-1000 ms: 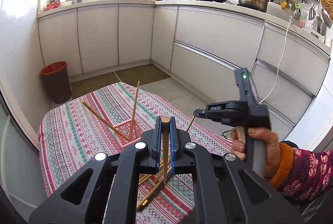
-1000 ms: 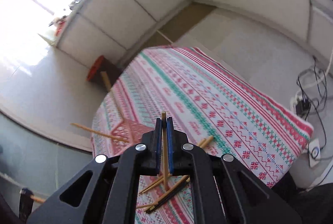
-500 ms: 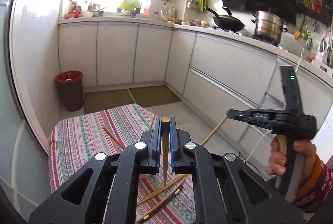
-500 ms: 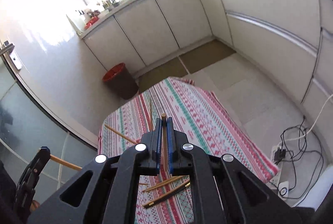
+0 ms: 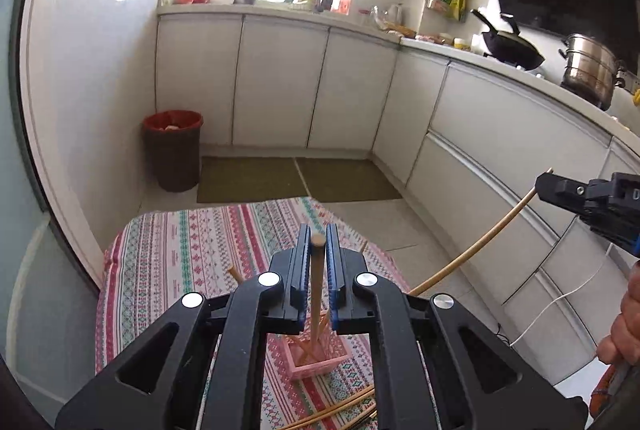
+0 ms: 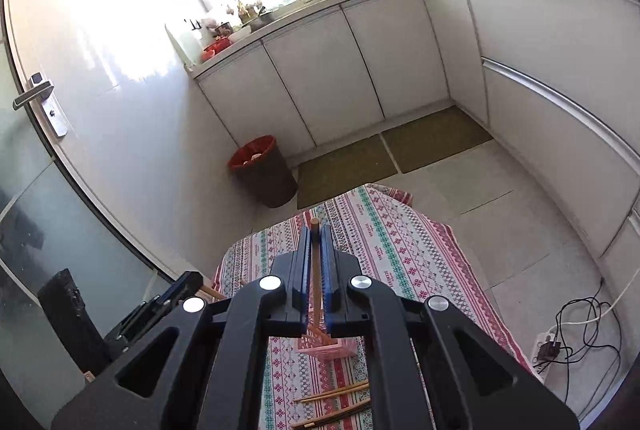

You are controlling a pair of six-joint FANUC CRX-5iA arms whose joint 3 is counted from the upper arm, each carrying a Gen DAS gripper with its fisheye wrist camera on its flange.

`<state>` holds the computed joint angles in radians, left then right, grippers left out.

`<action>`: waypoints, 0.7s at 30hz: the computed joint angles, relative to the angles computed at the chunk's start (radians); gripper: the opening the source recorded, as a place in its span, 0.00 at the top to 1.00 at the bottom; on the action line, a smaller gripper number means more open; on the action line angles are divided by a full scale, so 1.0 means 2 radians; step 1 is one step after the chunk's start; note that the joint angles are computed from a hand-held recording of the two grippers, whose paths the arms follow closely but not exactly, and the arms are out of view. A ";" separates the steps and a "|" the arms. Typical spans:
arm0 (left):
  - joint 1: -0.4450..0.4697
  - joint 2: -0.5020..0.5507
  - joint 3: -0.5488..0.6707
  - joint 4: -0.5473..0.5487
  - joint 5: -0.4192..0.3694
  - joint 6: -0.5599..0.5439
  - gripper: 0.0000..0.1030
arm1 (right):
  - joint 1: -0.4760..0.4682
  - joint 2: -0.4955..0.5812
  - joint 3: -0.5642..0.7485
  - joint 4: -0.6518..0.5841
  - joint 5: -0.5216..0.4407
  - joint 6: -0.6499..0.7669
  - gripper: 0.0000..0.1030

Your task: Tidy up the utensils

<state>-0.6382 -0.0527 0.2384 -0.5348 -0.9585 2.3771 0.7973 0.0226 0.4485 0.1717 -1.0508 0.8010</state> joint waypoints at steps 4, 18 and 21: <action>0.004 -0.021 -0.020 -0.018 0.011 0.035 0.84 | -0.003 0.020 0.010 -0.017 0.003 0.018 0.95; 0.017 -0.044 -0.032 -0.031 0.002 0.070 0.71 | 0.005 0.101 0.060 -0.024 -0.045 0.051 0.94; 0.014 -0.041 -0.031 -0.029 -0.002 0.066 0.68 | 0.004 0.104 0.063 -0.031 -0.052 0.045 0.93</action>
